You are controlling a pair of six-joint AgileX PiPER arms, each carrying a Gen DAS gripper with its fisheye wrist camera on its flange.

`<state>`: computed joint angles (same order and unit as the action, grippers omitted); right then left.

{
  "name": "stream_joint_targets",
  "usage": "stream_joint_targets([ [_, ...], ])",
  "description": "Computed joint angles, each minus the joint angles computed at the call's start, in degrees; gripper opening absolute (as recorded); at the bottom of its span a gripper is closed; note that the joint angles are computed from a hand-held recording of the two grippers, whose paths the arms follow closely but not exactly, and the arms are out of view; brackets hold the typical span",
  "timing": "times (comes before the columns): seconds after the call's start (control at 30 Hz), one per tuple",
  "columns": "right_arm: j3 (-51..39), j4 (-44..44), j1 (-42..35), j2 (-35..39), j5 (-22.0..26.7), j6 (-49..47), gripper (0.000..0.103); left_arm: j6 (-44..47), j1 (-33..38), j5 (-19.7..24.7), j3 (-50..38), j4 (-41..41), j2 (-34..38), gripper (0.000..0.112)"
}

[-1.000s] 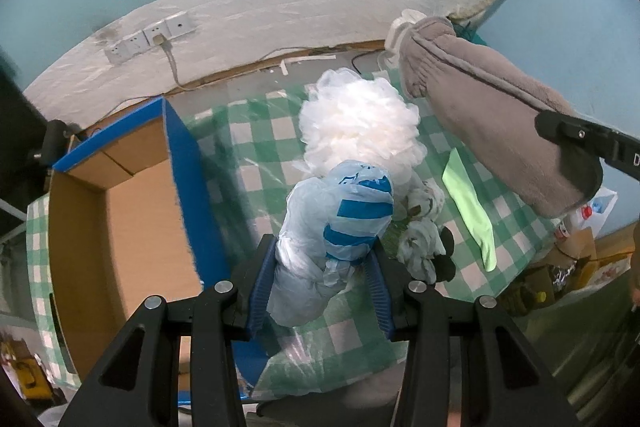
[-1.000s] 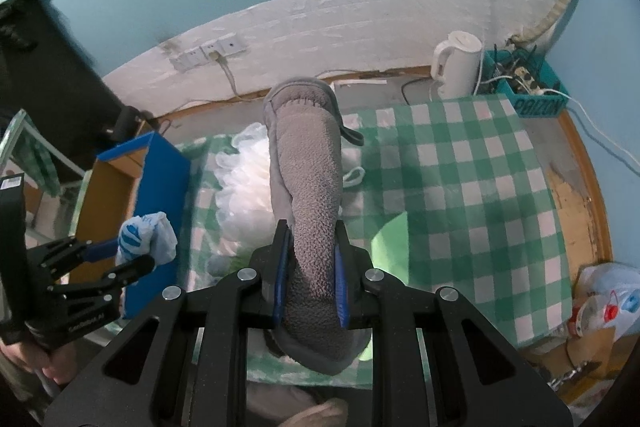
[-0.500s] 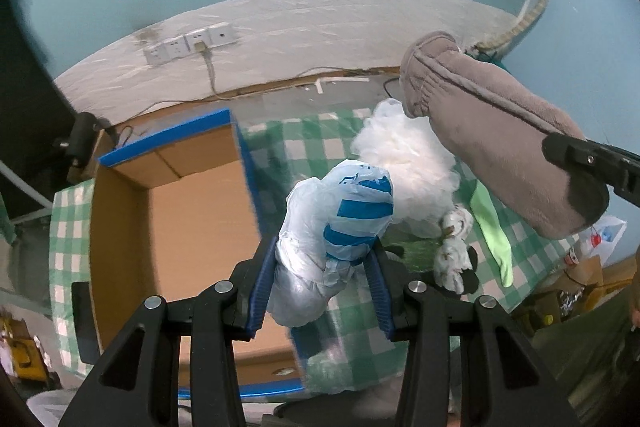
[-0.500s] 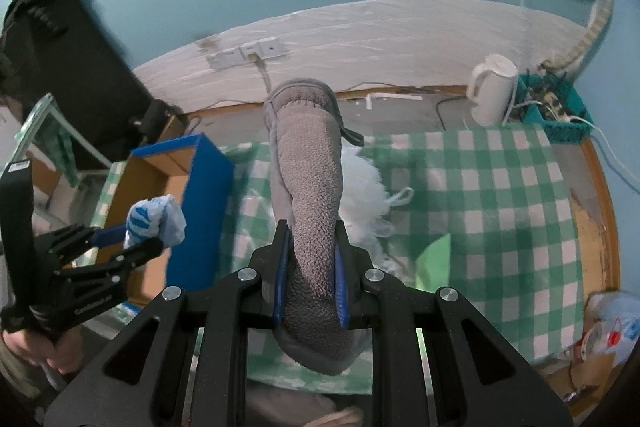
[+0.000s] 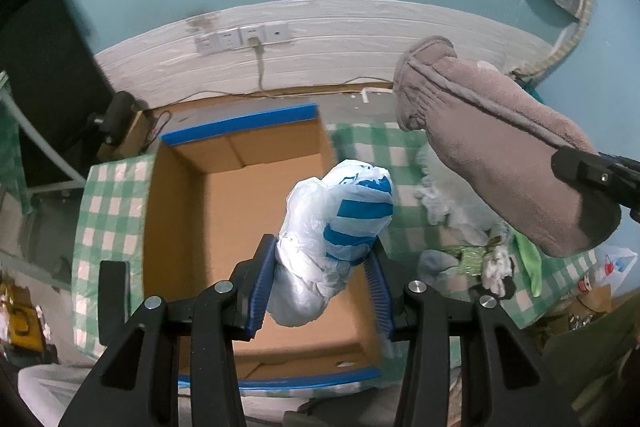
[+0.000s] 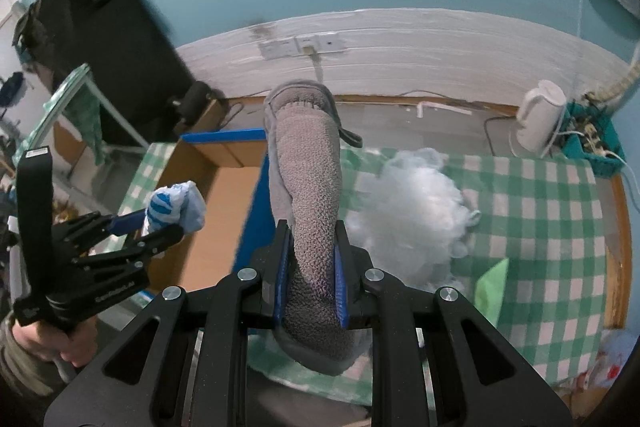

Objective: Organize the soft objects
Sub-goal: 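Carry both socks into the cardboard box and open both tools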

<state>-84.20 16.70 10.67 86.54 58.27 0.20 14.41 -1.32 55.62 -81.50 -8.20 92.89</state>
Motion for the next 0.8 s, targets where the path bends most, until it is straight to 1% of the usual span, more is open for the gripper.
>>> stream_joint_targets([
  [0.17,-5.0,-1.8,5.6,3.5,0.6,3.2,0.018,1.5,3.6,-0.5,1.3,-0.4,-0.3,0.044],
  [0.4,-10.9,-2.9,11.4,8.9,0.9,5.7,0.018,3.8,8.9,-0.7,2.1,-1.4,-0.1,0.044],
  [0.53,-14.5,-3.3,13.9,12.5,1.8,7.0,0.018,4.5,11.3,-1.9,2.8,-0.9,0.9,0.044],
  [0.8,-22.6,-4.4,17.7,19.6,4.4,9.5,0.018,4.2,13.9,-2.3,2.4,-0.3,4.1,0.044],
])
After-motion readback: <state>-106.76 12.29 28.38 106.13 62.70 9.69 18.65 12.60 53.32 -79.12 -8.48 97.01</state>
